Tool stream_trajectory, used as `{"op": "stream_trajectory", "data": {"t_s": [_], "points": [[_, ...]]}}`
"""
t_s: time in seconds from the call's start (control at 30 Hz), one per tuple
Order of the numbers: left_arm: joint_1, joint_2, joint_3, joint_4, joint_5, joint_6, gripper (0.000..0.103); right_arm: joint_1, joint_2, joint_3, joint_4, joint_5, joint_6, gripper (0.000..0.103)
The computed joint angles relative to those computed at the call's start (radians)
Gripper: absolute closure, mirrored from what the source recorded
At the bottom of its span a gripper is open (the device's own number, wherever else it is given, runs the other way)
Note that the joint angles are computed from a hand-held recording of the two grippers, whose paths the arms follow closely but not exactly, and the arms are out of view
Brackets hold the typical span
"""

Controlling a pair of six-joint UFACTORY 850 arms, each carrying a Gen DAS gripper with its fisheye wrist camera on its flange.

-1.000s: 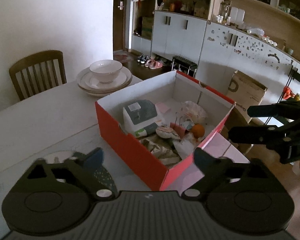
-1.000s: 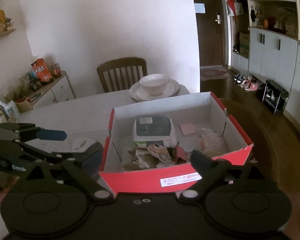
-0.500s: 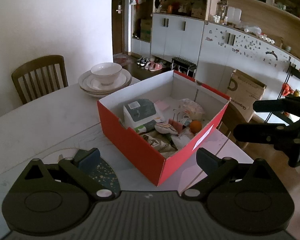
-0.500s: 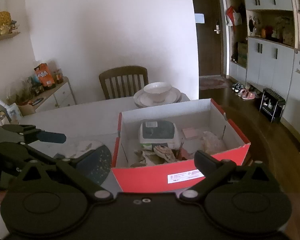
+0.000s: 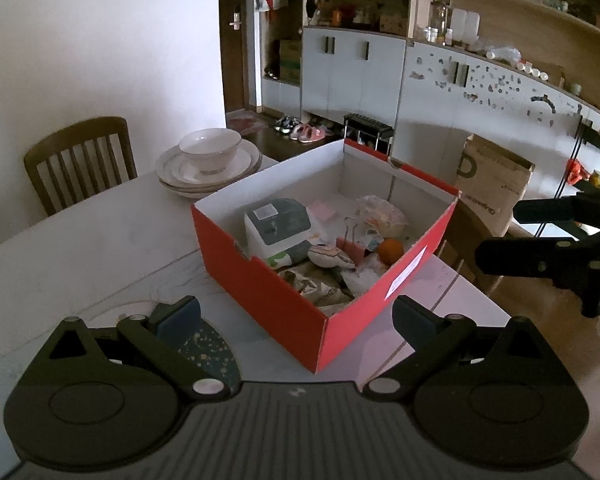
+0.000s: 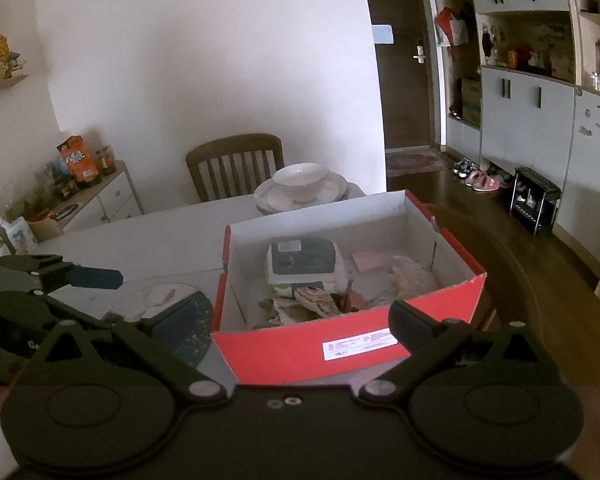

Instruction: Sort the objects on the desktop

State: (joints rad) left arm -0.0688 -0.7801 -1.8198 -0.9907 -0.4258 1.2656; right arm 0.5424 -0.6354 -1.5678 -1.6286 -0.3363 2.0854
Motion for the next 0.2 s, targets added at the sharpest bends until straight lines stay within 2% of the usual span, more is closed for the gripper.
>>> {"op": "stream_trajectory", "data": {"t_s": [0.2], "points": [[-0.005,-0.007,-0.01,0.037,0.014,-0.05,0.0,0.001,0.003,0.006,0.033,-0.009,-0.008,0.001]]}}
